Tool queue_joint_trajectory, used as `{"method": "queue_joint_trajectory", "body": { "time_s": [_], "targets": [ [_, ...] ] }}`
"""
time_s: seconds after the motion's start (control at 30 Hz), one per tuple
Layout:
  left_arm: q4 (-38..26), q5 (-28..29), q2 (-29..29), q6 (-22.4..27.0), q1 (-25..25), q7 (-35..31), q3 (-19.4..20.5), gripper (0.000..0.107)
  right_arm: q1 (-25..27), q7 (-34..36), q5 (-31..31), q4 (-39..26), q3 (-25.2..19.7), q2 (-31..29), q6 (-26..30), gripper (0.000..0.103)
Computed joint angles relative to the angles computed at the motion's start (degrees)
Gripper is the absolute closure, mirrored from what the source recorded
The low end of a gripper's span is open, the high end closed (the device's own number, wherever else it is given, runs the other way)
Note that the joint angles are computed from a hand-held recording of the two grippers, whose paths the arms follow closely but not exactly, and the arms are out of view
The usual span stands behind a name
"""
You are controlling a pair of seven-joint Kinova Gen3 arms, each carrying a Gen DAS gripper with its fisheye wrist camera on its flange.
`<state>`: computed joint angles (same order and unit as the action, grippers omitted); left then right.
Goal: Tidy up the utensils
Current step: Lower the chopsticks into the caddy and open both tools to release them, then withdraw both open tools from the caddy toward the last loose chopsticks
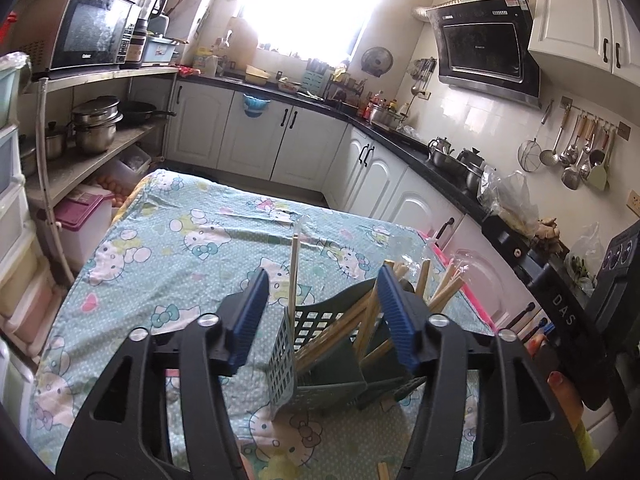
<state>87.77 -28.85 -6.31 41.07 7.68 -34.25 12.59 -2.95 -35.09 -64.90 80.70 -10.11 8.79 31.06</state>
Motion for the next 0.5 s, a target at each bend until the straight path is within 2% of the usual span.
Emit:
{"method": "queue_joint_trajectory", "body": {
  "time_s": [0.1,0.17,0.5],
  "targets": [
    [0.3,-0.4,-0.2,0.2,0.0,0.5,0.3,0.048,0.1,-1.4,1.2,0.6,0.6,-0.7,0.7,0.049],
    [0.6,-0.9,-0.6,0.5,0.0,1.3,0.7,0.041,0.2,-1.9,1.8,1.1,1.0,-1.2,1.2,0.046],
    [2.1,-2.5,-2.3,2.1,-0.5,3.7,2.4,0.023,0.2,-6.6,6.3,2.2,3.6,-3.1,5.3,0.039]
  ]
}}
